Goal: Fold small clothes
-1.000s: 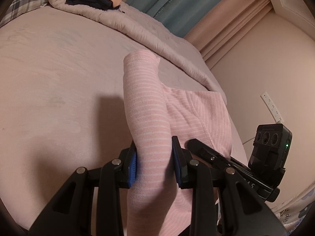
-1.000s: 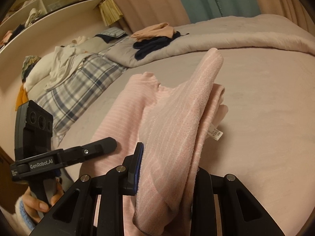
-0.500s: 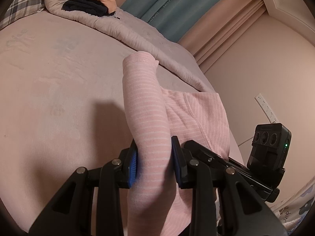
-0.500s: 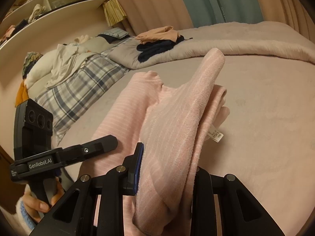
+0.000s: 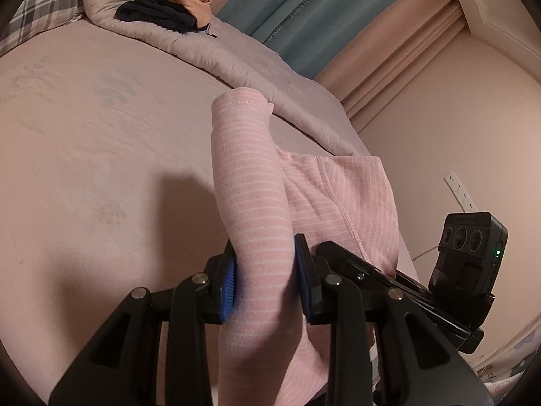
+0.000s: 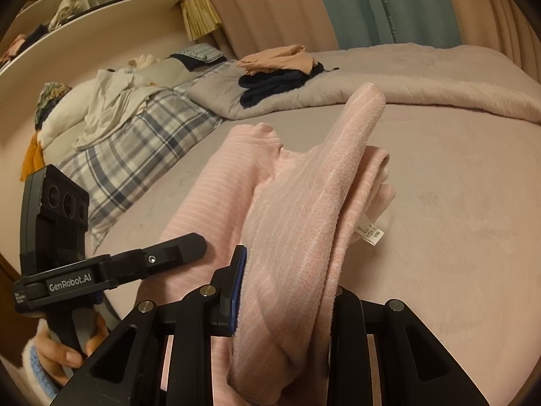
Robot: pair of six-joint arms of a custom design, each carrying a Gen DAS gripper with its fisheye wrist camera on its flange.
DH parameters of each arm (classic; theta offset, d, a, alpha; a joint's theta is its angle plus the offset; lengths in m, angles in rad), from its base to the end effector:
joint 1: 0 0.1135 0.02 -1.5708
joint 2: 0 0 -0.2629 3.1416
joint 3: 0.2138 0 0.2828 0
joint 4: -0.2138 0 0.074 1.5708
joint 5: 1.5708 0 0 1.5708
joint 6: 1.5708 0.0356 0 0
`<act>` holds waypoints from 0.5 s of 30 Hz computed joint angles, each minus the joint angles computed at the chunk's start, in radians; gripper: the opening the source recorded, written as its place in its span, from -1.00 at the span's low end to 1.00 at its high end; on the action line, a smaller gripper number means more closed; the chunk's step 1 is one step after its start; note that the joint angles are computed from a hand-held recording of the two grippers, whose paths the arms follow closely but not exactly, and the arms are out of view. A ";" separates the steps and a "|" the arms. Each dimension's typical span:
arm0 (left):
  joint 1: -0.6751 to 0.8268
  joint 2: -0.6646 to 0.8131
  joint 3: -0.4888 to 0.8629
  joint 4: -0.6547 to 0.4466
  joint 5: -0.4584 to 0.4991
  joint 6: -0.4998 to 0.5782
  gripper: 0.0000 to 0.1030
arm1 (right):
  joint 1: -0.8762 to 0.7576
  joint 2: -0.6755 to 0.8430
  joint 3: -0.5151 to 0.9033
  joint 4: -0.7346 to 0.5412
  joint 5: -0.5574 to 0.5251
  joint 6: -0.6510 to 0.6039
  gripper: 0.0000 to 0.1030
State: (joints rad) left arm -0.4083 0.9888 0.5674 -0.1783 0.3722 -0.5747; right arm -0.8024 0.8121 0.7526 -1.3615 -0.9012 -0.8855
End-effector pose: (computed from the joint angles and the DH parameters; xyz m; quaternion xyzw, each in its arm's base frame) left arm 0.2158 -0.1074 0.2143 0.0138 0.8733 -0.3607 0.3271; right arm 0.1124 -0.0762 0.2527 -0.0698 0.8955 0.2383 0.3693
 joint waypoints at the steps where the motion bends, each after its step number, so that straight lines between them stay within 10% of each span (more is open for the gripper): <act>1: 0.006 0.004 0.001 0.002 0.004 0.000 -0.44 | 0.015 -0.004 0.001 0.010 0.005 0.017 -0.42; 15: 0.056 -0.035 0.020 -0.069 0.011 0.015 -0.44 | 0.178 -0.010 0.013 0.128 0.028 0.198 -0.42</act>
